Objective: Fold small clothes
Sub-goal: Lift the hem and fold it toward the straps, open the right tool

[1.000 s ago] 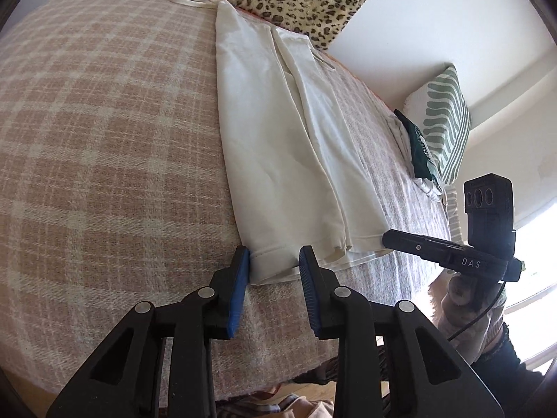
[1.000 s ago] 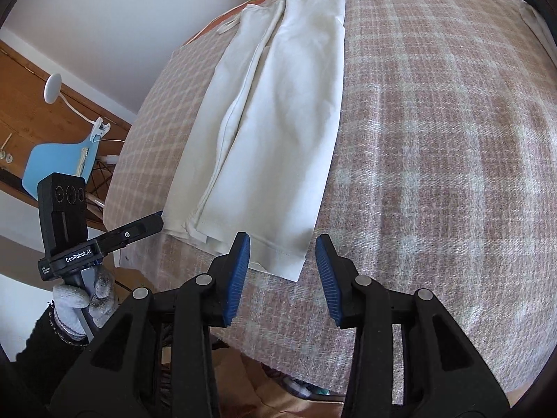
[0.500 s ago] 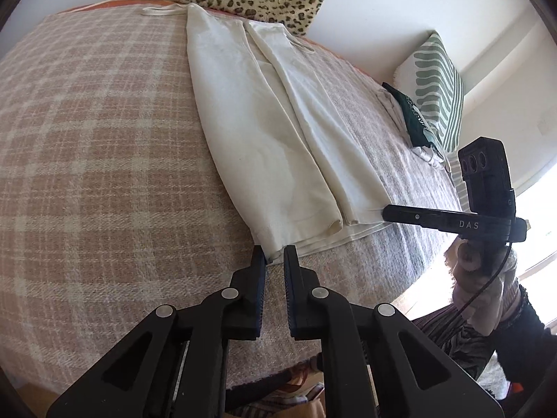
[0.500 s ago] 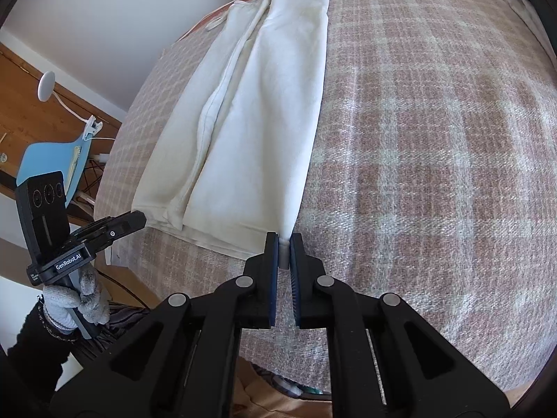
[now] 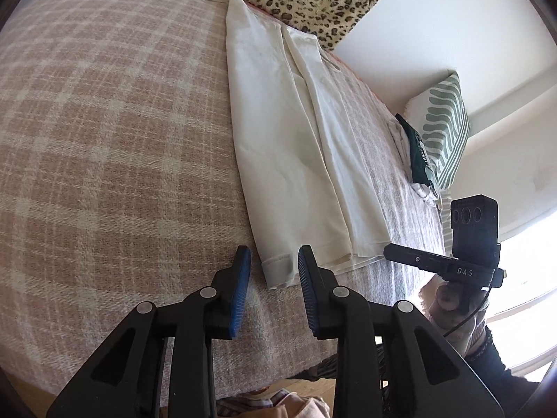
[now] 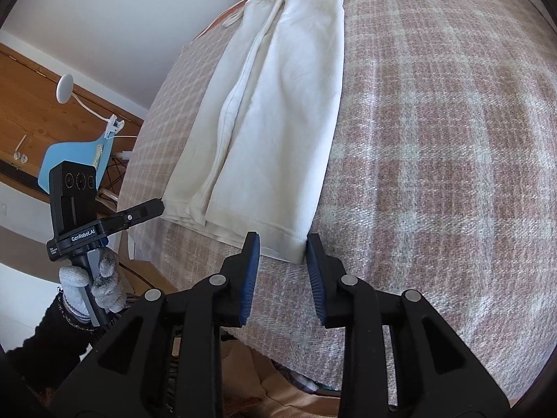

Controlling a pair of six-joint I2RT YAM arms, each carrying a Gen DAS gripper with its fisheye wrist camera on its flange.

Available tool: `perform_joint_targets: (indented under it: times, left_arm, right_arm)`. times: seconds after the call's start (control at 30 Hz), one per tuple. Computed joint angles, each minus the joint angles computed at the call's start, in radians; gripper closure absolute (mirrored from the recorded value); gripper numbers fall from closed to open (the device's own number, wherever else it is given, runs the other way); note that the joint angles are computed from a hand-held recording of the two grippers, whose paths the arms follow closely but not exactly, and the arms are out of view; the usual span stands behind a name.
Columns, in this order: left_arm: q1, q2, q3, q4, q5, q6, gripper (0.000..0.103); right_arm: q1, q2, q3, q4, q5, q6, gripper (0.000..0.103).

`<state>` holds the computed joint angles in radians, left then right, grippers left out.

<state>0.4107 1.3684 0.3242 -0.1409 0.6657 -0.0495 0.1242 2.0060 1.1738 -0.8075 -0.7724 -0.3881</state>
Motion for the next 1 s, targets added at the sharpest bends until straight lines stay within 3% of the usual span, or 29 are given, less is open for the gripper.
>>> perform_joint_targets:
  times: [0.07, 0.17, 0.27, 0.33, 0.7, 0.83, 1.0]
  left_arm:
    - [-0.036, 0.010, 0.002, 0.029, -0.024, -0.007, 0.081]
    - [-0.081, -0.002, -0.008, 0.062, -0.055, -0.015, 0.095]
    - [-0.064, -0.012, -0.007, 0.061, -0.022, -0.017, 0.097]
    - [-0.039, -0.027, -0.005, 0.048, 0.011, -0.017, 0.098]
    - [0.004, 0.003, 0.099, 0.036, 0.119, -0.081, 0.098]
    - [0.021, 0.034, 0.154, 0.062, 0.118, -0.114, 0.098]
    - [-0.008, 0.115, 0.233, 0.102, 0.049, -0.139, 0.098]
  right_arm:
    - [-0.012, 0.025, 0.022, -0.023, -0.021, -0.007, 0.074]
    - [-0.008, 0.025, 0.020, -0.014, -0.026, -0.004, 0.076]
    - [-0.005, 0.020, 0.010, 0.005, -0.007, 0.007, 0.092]
    - [-0.023, 0.046, 0.029, -0.024, -0.046, -0.001, 0.094]
    - [-0.052, 0.068, 0.143, -0.077, -0.214, 0.055, 0.096]
    - [-0.037, 0.087, 0.203, -0.047, -0.229, 0.119, 0.096]
    - [-0.014, 0.161, 0.303, -0.024, -0.228, 0.212, 0.096]
